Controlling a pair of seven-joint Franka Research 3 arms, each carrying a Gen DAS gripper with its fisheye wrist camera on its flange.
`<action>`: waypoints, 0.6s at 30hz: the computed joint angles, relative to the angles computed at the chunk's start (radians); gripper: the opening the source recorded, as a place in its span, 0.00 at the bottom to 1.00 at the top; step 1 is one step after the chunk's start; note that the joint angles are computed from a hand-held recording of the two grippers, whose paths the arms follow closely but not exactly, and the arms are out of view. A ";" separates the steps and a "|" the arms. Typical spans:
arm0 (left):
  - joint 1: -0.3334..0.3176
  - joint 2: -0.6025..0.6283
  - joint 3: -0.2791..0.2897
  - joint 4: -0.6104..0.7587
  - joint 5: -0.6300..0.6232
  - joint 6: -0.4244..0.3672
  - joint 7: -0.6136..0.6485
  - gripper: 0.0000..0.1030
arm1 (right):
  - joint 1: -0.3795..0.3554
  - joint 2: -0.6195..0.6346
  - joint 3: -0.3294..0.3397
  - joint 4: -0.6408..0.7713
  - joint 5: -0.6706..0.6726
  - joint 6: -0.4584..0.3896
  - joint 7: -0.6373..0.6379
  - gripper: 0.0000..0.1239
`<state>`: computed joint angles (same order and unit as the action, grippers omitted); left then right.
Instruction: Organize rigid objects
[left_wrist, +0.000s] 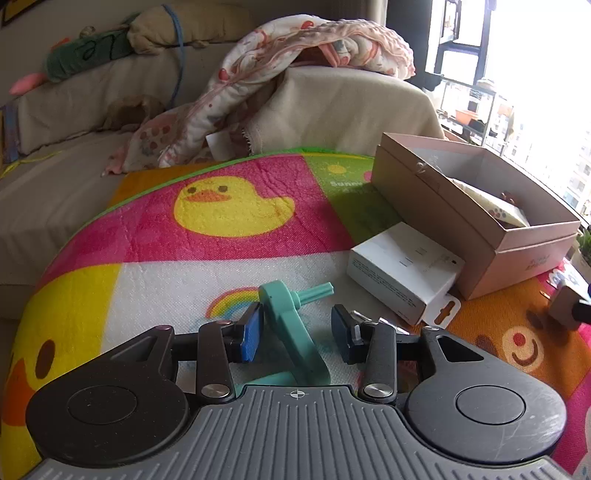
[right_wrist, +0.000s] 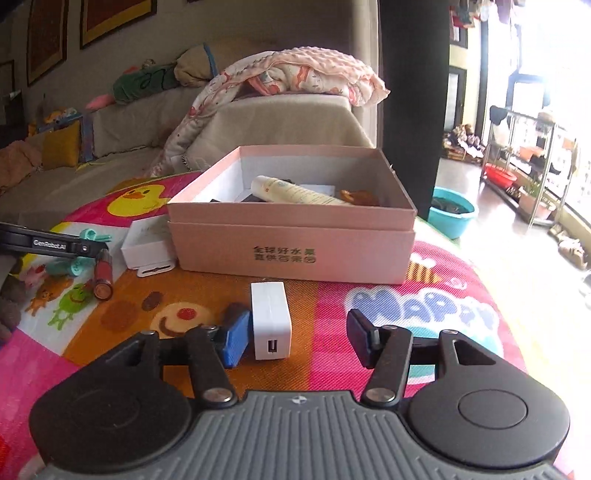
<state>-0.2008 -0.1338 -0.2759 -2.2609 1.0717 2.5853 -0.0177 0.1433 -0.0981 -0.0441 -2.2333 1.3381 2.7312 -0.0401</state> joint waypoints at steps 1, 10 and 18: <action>-0.002 -0.006 -0.001 -0.006 -0.002 0.004 0.002 0.43 | 0.009 0.007 0.009 0.006 0.052 0.071 -0.056 0.45; 0.003 -0.042 -0.014 -0.048 0.001 0.039 -0.027 0.43 | -0.010 0.036 0.011 0.037 -0.095 0.013 0.153 0.47; 0.011 0.008 -0.010 0.012 0.027 -0.009 -0.057 0.43 | 0.006 0.132 0.052 0.109 -0.299 0.082 0.407 0.57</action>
